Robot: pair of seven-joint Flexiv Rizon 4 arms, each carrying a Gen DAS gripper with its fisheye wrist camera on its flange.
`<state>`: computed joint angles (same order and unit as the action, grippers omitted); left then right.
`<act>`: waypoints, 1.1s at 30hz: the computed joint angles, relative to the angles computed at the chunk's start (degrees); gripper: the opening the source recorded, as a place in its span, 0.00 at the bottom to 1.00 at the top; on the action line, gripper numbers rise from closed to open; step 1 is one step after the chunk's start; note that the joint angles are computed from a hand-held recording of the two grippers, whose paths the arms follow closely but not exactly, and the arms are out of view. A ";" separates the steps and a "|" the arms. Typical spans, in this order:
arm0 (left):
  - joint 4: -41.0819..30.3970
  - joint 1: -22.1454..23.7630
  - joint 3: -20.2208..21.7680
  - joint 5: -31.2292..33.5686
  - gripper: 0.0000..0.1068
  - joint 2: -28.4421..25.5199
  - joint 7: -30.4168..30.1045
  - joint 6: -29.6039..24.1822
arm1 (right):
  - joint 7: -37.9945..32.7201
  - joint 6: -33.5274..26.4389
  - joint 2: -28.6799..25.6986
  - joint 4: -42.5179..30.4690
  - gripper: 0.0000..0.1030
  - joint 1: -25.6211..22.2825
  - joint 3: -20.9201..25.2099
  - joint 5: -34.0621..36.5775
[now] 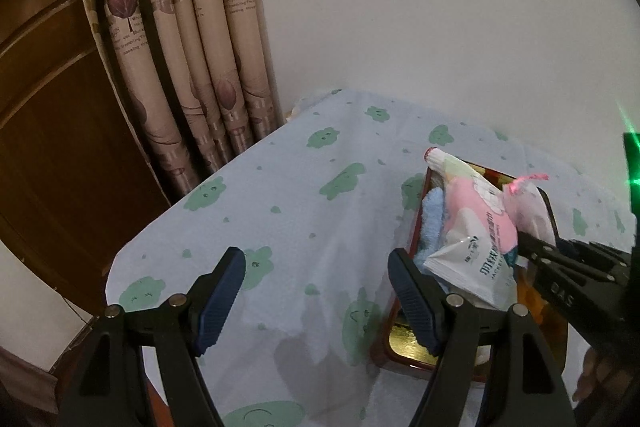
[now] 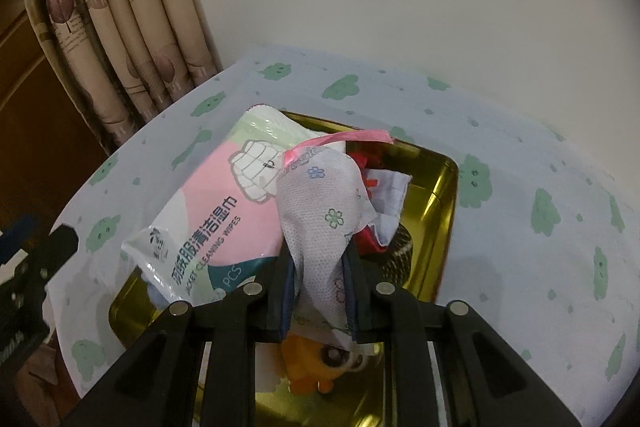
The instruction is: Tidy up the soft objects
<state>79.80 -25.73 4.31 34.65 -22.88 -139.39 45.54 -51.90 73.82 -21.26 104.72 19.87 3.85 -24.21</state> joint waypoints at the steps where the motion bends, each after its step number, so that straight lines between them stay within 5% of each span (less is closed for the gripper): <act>1: 0.06 0.03 -0.01 -0.05 0.71 0.01 -0.05 0.00 | -0.28 -0.12 -0.36 -0.54 0.19 -0.25 0.38 0.65; 9: -0.02 0.19 -0.24 -0.42 0.71 -0.17 0.29 0.17 | 1.15 0.33 0.51 0.79 0.28 0.25 -0.75 -0.13; 21: 1.74 0.35 -0.05 -2.18 0.71 -0.50 -0.28 1.41 | 3.29 2.75 2.88 4.08 0.66 -0.95 -0.21 -0.93; 33: 2.63 0.85 -0.13 -3.56 0.71 -0.20 -1.18 2.79 | 9.48 6.46 6.39 9.48 0.74 0.74 -3.59 -6.47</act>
<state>82.43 -24.88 4.18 31.09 -23.08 -140.57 48.32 -42.43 80.28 -14.86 114.20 20.61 0.26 -30.68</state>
